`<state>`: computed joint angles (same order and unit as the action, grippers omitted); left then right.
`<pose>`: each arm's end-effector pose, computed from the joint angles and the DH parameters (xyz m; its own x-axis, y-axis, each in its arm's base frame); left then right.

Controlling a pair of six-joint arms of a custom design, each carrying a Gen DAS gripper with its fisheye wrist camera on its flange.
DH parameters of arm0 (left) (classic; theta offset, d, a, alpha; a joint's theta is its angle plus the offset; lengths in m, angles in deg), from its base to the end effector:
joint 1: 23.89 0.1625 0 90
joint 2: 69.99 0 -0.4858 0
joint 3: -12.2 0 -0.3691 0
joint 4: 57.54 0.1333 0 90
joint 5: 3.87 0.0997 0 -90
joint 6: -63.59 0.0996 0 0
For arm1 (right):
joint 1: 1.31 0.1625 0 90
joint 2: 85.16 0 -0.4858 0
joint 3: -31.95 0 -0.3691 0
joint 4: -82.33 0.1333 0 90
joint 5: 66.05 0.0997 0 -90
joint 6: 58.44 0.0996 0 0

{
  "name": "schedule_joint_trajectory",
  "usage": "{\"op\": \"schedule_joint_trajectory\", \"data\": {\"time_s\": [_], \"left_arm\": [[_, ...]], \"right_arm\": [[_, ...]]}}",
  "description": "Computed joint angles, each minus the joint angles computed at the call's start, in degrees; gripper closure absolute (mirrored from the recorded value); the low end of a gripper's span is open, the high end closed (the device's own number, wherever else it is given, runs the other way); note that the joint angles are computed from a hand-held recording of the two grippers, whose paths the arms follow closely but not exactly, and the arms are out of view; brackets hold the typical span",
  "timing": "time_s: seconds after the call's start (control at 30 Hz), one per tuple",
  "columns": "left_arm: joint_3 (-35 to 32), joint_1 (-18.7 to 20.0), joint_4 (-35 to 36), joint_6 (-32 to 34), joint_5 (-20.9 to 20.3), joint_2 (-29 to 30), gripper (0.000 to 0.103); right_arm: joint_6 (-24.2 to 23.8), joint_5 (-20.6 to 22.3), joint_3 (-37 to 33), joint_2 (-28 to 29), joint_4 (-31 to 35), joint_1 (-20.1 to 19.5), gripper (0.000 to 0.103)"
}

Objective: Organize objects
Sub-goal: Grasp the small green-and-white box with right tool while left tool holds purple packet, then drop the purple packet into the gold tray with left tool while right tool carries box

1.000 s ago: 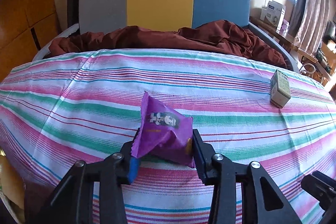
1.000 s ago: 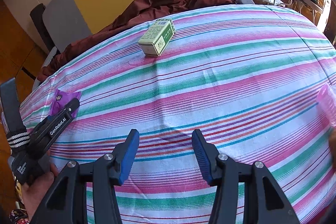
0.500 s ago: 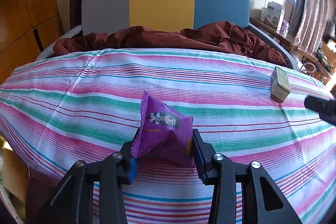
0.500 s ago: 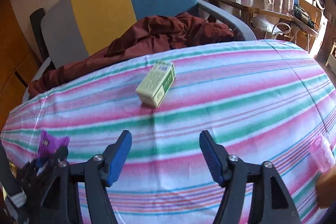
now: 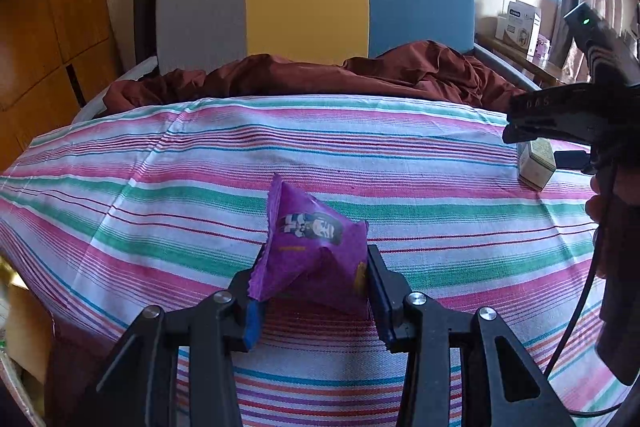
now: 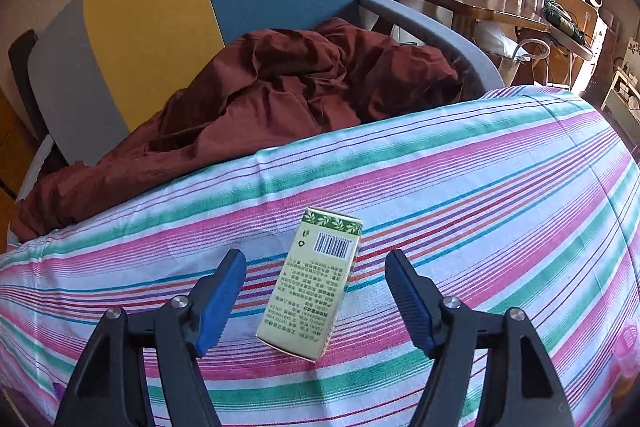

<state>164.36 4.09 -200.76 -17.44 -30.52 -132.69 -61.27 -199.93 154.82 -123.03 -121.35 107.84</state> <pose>-0.1432 -0.3278 0.1301 -0.6636 -0.2734 -0.6963 0.3641 0.6951 -0.6199 0.2371 -0.4868 0.0779 -0.7749 0.0368 0.6311 -0.3265 0.8316 -0.4493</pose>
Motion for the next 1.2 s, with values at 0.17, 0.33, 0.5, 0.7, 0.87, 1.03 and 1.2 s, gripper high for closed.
{"op": "schedule_joint_trajectory", "data": {"time_s": [0.17, 0.33, 0.5, 0.7, 0.87, 1.03, 1.2], "left_arm": [[-0.1, 0.1, 0.2, 0.0, 0.2, 0.2, 0.059], [-0.2, 0.1, 0.6, -0.2, 0.3, 0.3, 0.059], [-0.6, -0.1, 2.1, -0.9, 0.5, 0.3, 0.059], [-0.5, 0.1, 1.3, -0.4, 0.4, 0.3, 0.059], [-0.4, -0.2, 1.7, -0.4, 0.1, -0.2, 0.059], [-0.7, -2.2, 6.6, -2.9, -0.6, -0.6, 0.059], [-0.2, -6.5, 12.4, -6.4, -1.2, -1.3, 0.059]], "right_arm": [[-4.0, -1.9, 0.3, 1.4, -3.8, 0.2, 0.058], [-9.0, 0.8, 4.1, 1.3, -9.6, -0.1, 0.073], [-13.1, 3.7, 10.5, 0.8, -14.9, 0.5, 0.073], [-10.7, 5.1, 17.9, -1.3, -15.4, 1.7, 0.073], [-5.2, 6.0, 22.5, -4.0, -12.8, 3.2, 0.073], [-1.3, 7.0, 26.1, -6.1, -12.6, 6.1, 0.073], [1.6, 9.2, 28.4, -6.8, -14.4, 8.9, 0.073]]}}
